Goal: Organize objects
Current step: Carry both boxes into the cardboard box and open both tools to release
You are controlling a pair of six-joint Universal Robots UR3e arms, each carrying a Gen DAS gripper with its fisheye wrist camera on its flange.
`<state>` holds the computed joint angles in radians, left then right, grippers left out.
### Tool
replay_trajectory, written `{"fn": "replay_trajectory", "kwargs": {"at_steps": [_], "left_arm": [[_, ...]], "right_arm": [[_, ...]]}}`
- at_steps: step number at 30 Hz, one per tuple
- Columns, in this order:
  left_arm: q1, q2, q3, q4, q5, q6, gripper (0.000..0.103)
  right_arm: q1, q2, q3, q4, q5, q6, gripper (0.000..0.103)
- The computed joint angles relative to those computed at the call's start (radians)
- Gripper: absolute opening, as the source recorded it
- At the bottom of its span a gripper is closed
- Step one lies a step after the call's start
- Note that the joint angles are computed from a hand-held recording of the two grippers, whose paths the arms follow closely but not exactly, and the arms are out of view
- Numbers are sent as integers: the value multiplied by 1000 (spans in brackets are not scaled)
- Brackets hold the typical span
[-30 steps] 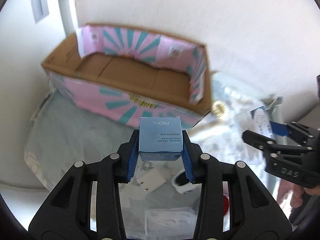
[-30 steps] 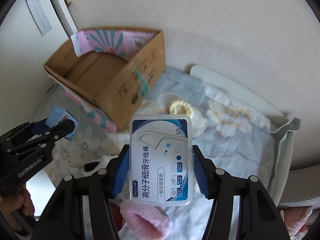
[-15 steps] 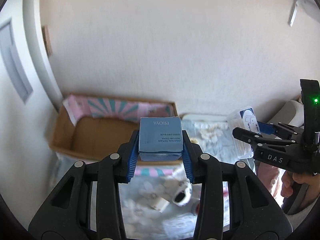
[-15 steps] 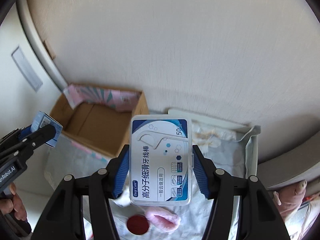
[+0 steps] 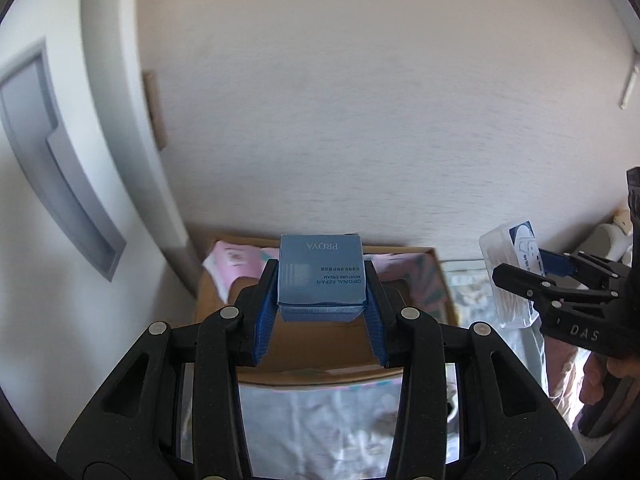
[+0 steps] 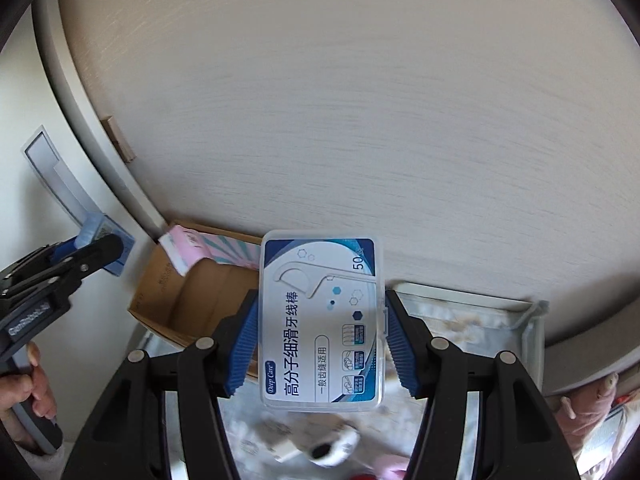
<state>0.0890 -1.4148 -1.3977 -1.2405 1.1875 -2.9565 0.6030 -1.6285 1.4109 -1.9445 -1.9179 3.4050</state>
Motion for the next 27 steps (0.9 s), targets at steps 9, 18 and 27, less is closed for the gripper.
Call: {"fn": "replay_trajectory", "kwargs": {"at_steps": [9,18,27], "left_arm": [[62,-113,-81,64,-1,66,36],[14,-289,-76,111,26,78,35],[-50,-443,-25,82,81,102,35]], "right_arm": [[23,243,-97,-56,16,16,55],[-29,397,-69,-134,73,26,55],[-89,471,38,-219,134,29,55]]}}
